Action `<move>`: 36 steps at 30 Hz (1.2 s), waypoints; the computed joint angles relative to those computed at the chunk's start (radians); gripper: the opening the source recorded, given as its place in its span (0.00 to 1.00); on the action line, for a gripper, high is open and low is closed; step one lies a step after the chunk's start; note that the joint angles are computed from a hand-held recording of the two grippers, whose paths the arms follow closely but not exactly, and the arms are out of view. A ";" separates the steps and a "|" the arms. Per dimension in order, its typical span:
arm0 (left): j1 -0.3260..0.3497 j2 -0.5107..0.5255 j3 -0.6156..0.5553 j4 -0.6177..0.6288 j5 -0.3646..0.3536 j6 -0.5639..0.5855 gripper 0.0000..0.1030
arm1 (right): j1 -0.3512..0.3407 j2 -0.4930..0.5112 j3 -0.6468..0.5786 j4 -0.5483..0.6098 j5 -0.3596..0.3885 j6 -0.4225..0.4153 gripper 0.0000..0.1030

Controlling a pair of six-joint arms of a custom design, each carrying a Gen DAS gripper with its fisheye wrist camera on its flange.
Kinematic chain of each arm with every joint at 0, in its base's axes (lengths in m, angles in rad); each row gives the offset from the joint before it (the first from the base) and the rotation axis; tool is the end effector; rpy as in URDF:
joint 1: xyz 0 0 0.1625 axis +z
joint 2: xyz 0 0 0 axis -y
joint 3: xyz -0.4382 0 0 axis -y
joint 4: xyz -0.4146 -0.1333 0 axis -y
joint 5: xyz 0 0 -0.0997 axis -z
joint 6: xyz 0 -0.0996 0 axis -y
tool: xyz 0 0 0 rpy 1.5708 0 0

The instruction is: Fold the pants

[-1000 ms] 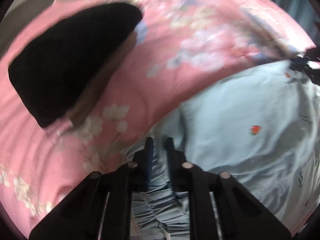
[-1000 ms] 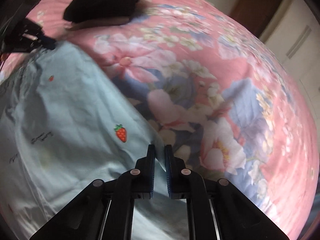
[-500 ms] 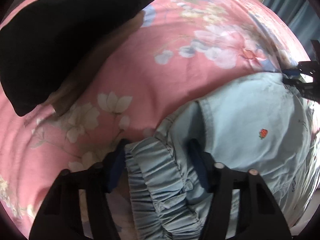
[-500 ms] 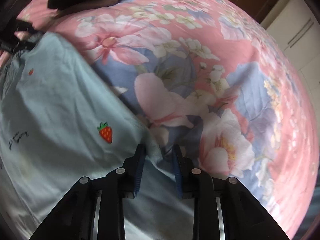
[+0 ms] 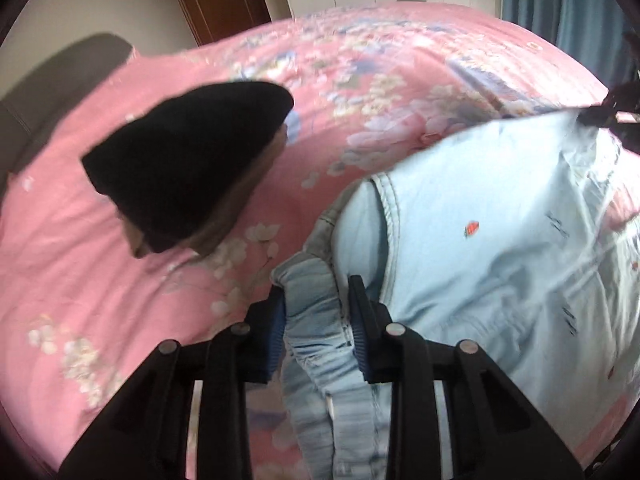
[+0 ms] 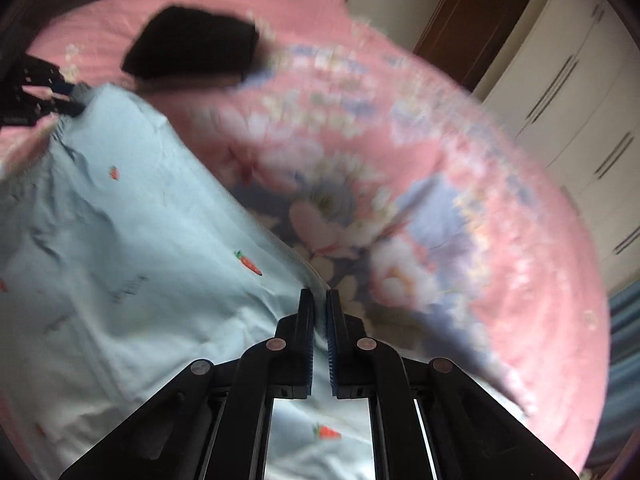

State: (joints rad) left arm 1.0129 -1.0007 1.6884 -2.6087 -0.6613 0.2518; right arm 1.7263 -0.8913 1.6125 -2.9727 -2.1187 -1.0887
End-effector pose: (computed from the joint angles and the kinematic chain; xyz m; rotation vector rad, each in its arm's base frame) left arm -0.1757 -0.6819 0.2450 0.7024 2.1297 -0.5572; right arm 0.1916 -0.6965 0.2263 1.1672 -2.0249 0.4416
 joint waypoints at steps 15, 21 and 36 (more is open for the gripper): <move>-0.185 -0.257 0.576 -0.333 0.176 -0.046 0.29 | 0.015 -0.364 0.605 -0.193 0.040 -0.051 0.06; -0.163 -0.223 0.626 -0.191 0.263 -0.165 0.32 | -0.015 -0.326 0.641 -0.224 0.001 -0.013 0.06; -0.241 -0.274 0.611 -0.240 0.053 -0.387 0.74 | -0.067 -0.393 0.604 0.011 0.192 0.382 0.15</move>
State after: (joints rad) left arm 0.7722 -1.2745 2.2991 -2.8491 -0.6078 -0.1354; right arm 1.6590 -1.2844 2.2166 -2.9621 -1.9269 -0.7070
